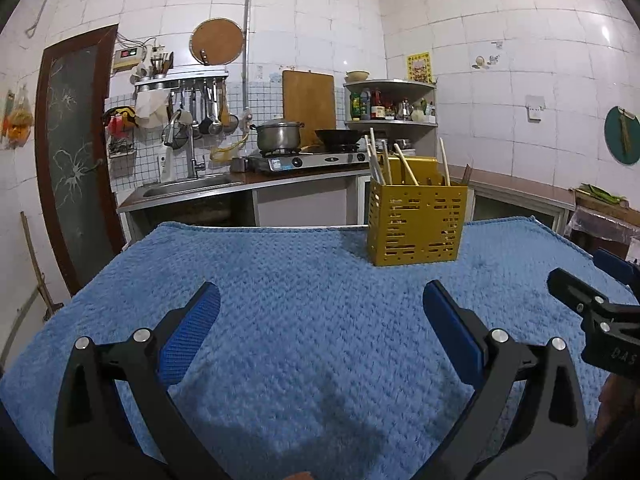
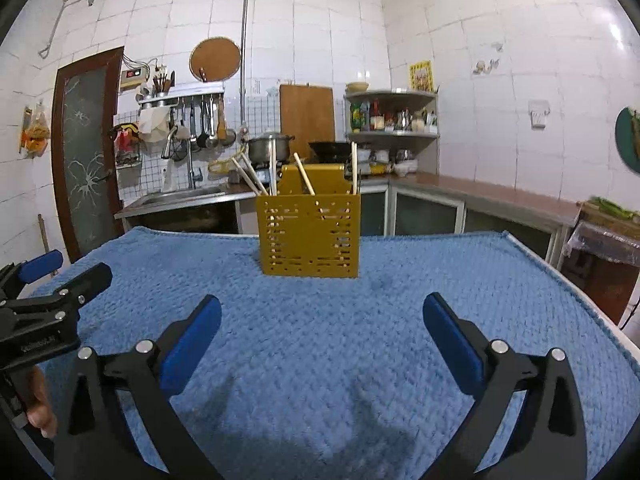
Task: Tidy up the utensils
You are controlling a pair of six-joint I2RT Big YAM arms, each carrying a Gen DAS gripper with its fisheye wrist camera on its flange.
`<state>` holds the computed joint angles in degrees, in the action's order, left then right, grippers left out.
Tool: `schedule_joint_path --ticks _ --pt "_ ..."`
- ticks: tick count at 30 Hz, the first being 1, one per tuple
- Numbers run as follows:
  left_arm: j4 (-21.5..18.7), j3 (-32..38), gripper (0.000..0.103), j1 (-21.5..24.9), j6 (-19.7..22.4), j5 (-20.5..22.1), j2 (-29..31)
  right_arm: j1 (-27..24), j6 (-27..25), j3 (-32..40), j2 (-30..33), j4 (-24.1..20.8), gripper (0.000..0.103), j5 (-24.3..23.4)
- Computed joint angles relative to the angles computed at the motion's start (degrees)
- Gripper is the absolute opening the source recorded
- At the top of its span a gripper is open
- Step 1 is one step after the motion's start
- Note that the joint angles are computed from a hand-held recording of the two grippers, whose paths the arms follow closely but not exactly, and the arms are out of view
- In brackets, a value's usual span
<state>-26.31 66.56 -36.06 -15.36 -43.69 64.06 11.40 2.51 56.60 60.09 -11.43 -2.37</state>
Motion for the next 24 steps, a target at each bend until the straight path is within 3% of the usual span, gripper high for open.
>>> schedule_joint_path --ticks 2,7,14,24 --pt "0.98 -0.86 0.098 -0.04 -0.03 -0.61 -0.36 0.69 -0.94 -1.43 -0.73 2.19 0.099 1.85" --pt "6.32 -3.06 0.098 -0.65 3.47 -4.86 -1.09 1.25 -0.76 -1.18 -0.54 1.11 0.099 2.93" --pt "2.89 -1.85 0.098 0.69 0.59 -2.67 -0.37 0.52 1.22 -0.19 0.13 0.56 0.099 3.70" --pt "2.84 -1.96 0.098 0.63 0.29 -3.10 -0.38 0.88 0.49 -0.35 0.10 1.20 0.099 4.49"
